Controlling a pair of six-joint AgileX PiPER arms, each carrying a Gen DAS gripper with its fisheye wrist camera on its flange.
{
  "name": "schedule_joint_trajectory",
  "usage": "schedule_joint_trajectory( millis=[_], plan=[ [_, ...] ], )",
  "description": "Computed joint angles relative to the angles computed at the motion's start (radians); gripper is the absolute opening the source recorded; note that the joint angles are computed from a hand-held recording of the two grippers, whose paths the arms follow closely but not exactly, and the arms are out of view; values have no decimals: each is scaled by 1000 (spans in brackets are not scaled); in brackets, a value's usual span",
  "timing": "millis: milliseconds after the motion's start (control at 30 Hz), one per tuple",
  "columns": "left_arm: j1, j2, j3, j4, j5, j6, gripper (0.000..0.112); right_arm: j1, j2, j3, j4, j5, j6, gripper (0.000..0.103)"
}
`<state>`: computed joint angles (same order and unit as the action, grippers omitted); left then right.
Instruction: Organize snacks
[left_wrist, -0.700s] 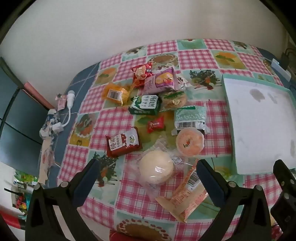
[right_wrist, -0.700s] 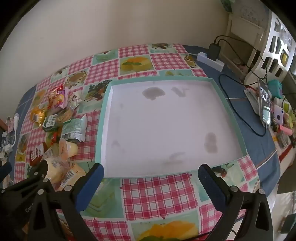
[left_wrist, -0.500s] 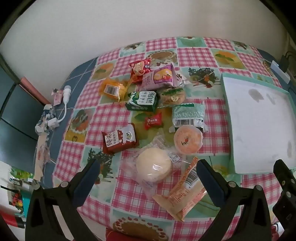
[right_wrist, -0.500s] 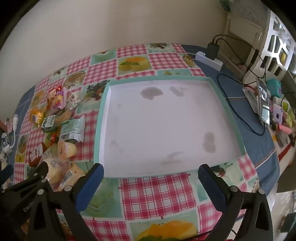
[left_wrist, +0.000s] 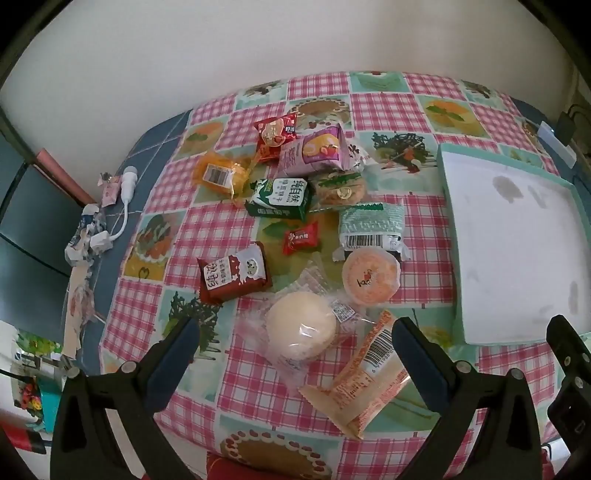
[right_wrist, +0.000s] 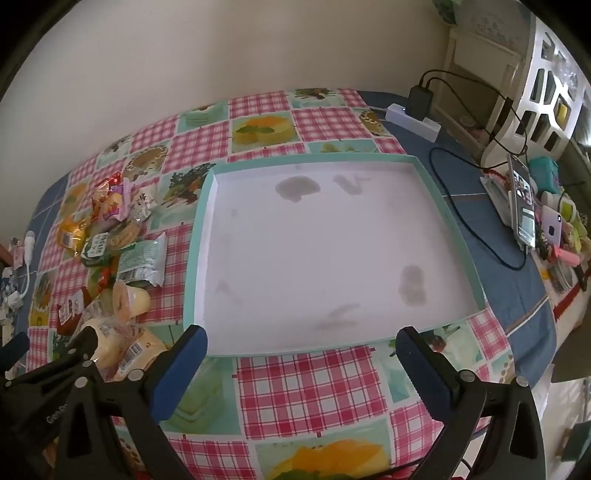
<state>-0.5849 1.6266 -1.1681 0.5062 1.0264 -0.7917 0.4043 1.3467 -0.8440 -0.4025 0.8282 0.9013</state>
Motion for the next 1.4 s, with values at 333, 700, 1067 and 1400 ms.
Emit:
schedule_joint_trajectory(
  millis=[333, 700, 1067, 1400],
  plan=[
    [21, -6, 4, -4, 4, -31, 103, 8, 4, -4, -6, 16, 16, 103],
    [28, -14, 12, -6, 0, -33, 103, -5, 8, -1, -3, 22, 18, 103],
    [30, -16, 13, -7, -1, -32, 103, -12, 14, -1, 6, 26, 17, 103],
    [30, -17, 15, -7, -3, -33, 103, -24, 16, 1, 13, 20, 7, 103]
  ],
)
